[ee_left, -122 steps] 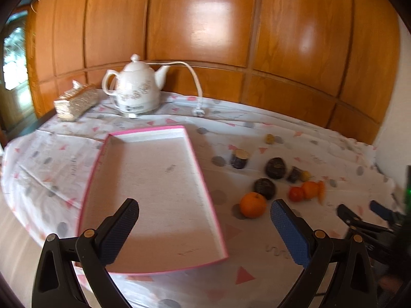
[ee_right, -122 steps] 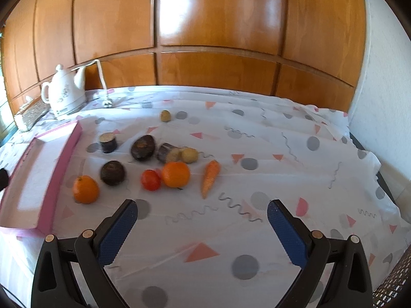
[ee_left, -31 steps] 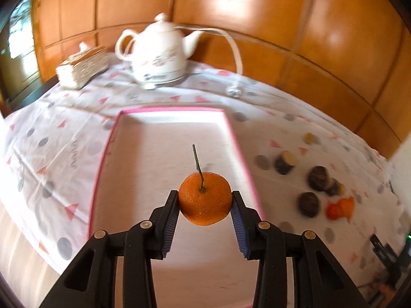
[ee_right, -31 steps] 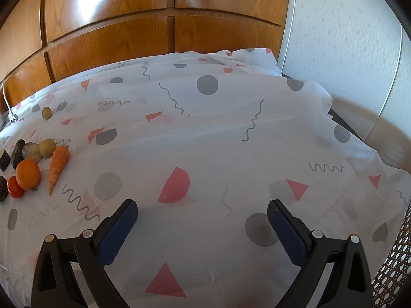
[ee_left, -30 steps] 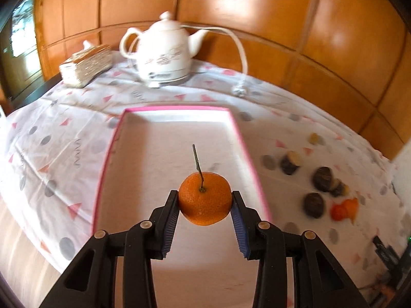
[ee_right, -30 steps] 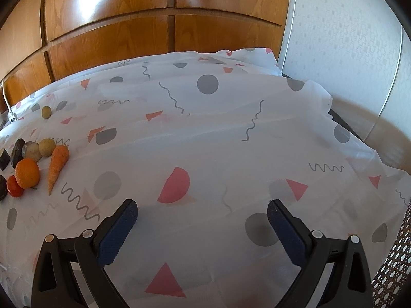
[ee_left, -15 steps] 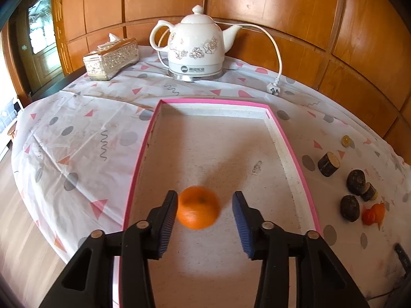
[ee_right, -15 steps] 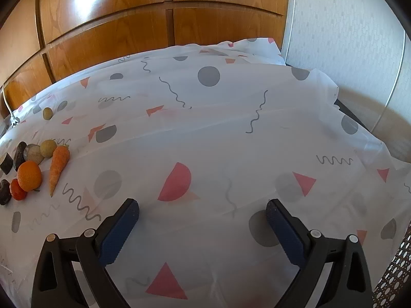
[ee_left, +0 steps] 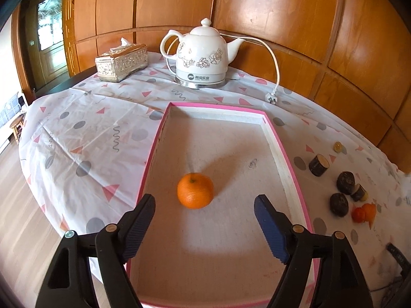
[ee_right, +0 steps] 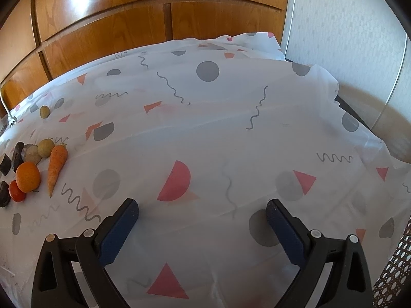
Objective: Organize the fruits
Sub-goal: 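Carry the mandarin into the pink tray and open the left gripper, then reach the right gripper to the small yellow round fruit and grasp it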
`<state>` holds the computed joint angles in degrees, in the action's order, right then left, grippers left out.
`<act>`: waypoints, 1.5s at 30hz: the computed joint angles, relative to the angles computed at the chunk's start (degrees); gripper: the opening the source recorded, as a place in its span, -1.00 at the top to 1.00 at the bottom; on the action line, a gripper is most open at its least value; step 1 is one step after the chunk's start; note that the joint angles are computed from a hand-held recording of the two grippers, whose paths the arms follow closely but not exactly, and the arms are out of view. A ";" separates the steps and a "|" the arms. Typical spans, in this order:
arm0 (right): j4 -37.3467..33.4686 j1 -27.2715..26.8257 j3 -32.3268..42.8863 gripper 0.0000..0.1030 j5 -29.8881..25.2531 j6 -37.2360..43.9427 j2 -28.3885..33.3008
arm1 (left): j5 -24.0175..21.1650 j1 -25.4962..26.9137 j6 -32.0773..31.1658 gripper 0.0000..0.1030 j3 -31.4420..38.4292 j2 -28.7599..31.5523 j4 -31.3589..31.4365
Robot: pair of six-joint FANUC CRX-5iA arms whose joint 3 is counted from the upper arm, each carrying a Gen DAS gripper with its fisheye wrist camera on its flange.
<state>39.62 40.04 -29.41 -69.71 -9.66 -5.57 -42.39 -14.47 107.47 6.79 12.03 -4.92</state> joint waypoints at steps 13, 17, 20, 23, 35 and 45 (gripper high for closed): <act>2.99 -2.25 5.44 -0.48 6.96 8.97 2.58 | -0.49 -1.21 9.51 -0.66 -1.39 -2.88 -7.42; 1.59 -3.89 8.94 -0.24 12.41 14.54 5.08 | -1.51 -1.18 13.67 -0.70 -1.43 -3.69 -10.19; -0.42 -4.88 13.03 -0.10 15.05 19.89 8.15 | -2.13 -0.80 14.91 -0.71 -1.47 -3.84 -10.65; -2.63 -5.98 16.96 -0.05 17.84 25.05 10.90 | -2.50 -0.79 15.95 -0.71 -1.43 -3.94 -11.47; -11.72 -9.45 35.99 0.08 19.67 42.39 24.35 | -5.32 -0.19 20.59 -0.77 -0.77 -3.41 -13.35; -16.96 -11.98 51.24 0.08 14.11 49.42 34.96 | -5.78 0.74 21.69 -0.77 -0.95 -3.14 -12.89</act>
<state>22.66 28.06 21.83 -55.60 39.76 29.39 -48.16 -13.73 129.16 5.84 8.89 -17.81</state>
